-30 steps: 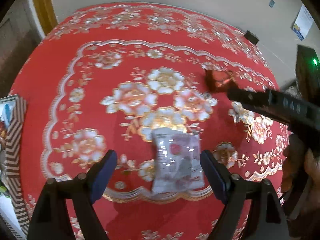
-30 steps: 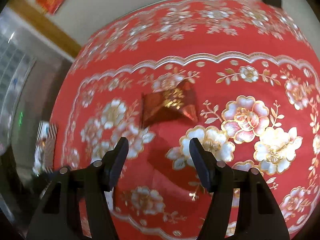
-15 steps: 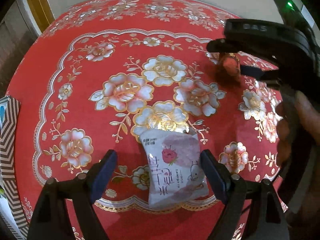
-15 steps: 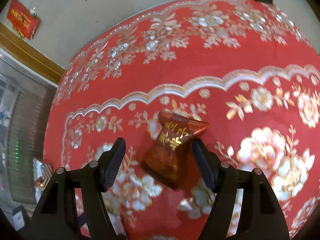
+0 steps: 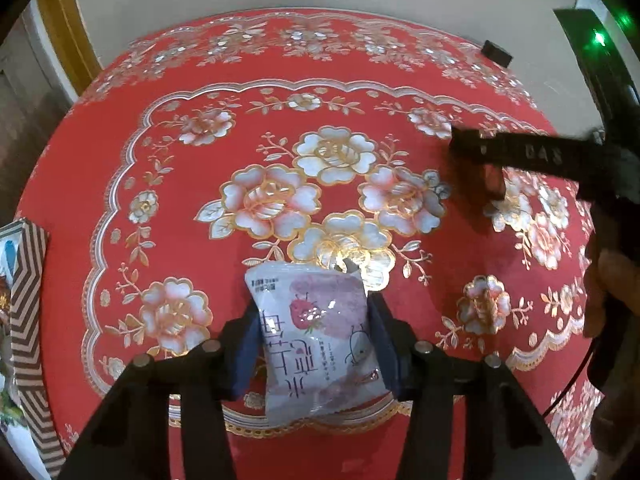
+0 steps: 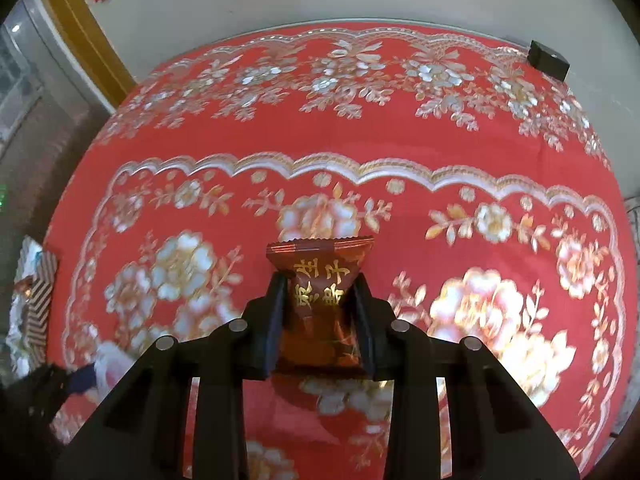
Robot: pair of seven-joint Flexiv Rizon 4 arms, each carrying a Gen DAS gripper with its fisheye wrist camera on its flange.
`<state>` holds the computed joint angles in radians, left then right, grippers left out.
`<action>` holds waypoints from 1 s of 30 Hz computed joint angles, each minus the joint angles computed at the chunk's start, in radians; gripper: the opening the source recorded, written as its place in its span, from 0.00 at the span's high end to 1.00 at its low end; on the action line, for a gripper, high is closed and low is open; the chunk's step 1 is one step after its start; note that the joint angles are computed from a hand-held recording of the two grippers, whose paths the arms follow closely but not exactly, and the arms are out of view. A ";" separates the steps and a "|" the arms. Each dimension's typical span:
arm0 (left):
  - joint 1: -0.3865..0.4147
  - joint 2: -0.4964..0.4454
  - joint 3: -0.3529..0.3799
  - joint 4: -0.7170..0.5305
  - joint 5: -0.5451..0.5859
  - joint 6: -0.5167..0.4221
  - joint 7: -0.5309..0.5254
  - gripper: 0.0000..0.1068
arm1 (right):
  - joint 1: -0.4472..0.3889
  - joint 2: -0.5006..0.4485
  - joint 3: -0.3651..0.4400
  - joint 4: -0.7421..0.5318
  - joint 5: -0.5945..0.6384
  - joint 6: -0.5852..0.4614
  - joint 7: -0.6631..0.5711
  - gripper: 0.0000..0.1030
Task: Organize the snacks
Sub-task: 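Lift the rice cake packet and red-gold candy off the cloth with both tools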
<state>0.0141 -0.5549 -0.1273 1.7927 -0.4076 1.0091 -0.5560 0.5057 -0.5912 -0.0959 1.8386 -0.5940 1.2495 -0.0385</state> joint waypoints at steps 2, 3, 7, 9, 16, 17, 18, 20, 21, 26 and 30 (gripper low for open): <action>0.002 0.001 0.008 -0.006 0.006 -0.011 -0.008 0.51 | 0.013 0.003 -0.004 0.010 -0.007 0.013 0.016 0.70; 0.006 0.001 0.010 -0.012 0.004 -0.028 -0.014 0.51 | 0.018 0.005 -0.004 0.014 -0.011 0.022 0.020 0.70; 0.033 0.016 0.006 -0.009 -0.028 -0.060 -0.004 0.51 | 0.045 0.015 -0.010 0.017 -0.032 0.024 0.039 0.70; 0.041 0.019 0.007 -0.014 -0.040 -0.067 0.000 0.51 | 0.056 0.022 -0.011 0.019 -0.043 0.021 0.053 0.70; 0.052 0.017 0.020 -0.036 -0.052 -0.050 -0.004 0.51 | 0.077 0.025 -0.008 0.008 -0.076 0.019 0.091 0.77; 0.056 0.016 0.020 -0.039 -0.052 -0.046 -0.001 0.51 | 0.077 0.024 -0.004 0.002 -0.078 0.011 0.091 0.80; 0.058 0.014 0.020 -0.041 -0.055 -0.041 0.001 0.51 | 0.077 0.023 0.001 -0.005 -0.079 0.004 0.088 0.80; 0.062 0.008 0.022 -0.050 -0.051 -0.044 -0.001 0.51 | 0.071 0.017 0.023 -0.028 -0.070 -0.031 0.064 0.80; 0.063 0.004 0.022 -0.055 -0.051 -0.047 -0.003 0.51 | 0.069 0.014 0.035 -0.043 -0.062 -0.065 0.049 0.80; 0.074 -0.006 0.023 -0.068 -0.048 -0.065 -0.003 0.51 | 0.104 0.047 -0.019 0.002 -0.141 -0.064 0.162 0.78; 0.075 -0.015 0.028 -0.082 -0.041 -0.083 -0.012 0.51 | 0.062 0.054 0.014 0.027 -0.118 -0.014 0.203 0.50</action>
<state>0.0889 -0.5695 -0.0992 1.7109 -0.4490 0.9260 -0.5677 0.5679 -0.5368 -0.0816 1.8655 -0.7116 1.2356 0.1649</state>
